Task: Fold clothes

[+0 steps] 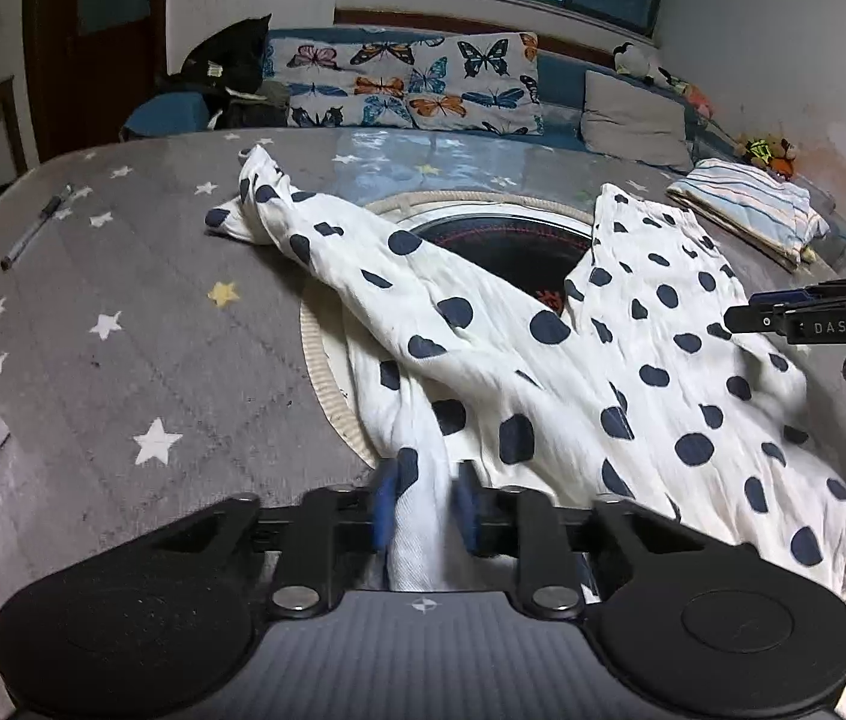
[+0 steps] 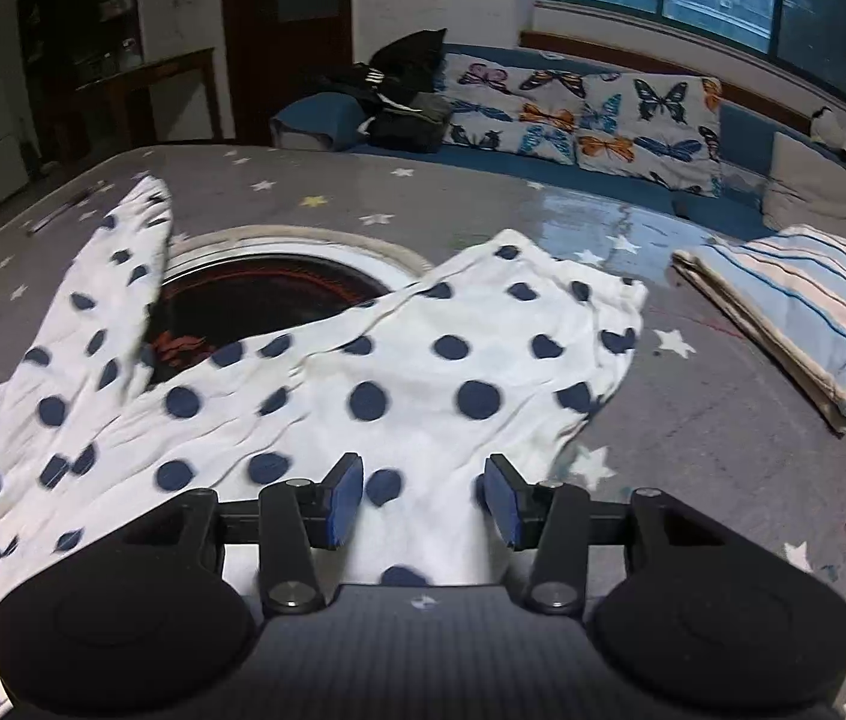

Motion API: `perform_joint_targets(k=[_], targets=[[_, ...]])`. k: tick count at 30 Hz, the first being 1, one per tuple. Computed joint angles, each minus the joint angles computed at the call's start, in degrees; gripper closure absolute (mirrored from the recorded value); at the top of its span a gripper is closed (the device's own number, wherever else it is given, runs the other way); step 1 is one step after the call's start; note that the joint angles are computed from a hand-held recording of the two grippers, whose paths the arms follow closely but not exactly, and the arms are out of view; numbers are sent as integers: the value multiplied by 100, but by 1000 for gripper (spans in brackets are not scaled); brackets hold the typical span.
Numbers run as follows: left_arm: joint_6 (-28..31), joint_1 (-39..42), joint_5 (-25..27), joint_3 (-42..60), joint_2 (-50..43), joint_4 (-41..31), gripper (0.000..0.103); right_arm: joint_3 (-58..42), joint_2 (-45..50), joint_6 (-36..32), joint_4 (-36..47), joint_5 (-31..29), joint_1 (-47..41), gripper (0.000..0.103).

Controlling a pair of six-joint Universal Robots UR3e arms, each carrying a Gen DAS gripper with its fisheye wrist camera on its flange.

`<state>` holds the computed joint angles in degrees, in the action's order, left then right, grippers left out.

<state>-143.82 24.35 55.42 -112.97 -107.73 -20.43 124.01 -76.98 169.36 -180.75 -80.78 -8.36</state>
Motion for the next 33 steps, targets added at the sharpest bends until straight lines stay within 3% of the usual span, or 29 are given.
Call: perform_joint_targets(k=[4,10,17,23,27,30,33], targets=[[-64,242,-114,-404,412,164,100,163,-116,-51,-44,-83,171,57],[341,1054,-260,-1081,1657,-422,100,411,-221,-54,-165,-178,241,54],[537,1380,30,-1281,1779,-660,97,958,-979,-193,-32,132,227,53],[1303,1752,-673,-1827,2861,-1173,97,1680,-2519,-801,1063,1074,92,53],[2089,1755,-1152,-1971,3249,-1906,97,1885,-3117,-1132,1666,1262,348,53],[2552,1543,-1211,-2036,3145,-2033,95,2019,-3219,-1161,1749,1161,590,53],[2617,1271,-816,-1964,2806,-1956,95,2163,-3369,-1143,1919,988,711,53]])
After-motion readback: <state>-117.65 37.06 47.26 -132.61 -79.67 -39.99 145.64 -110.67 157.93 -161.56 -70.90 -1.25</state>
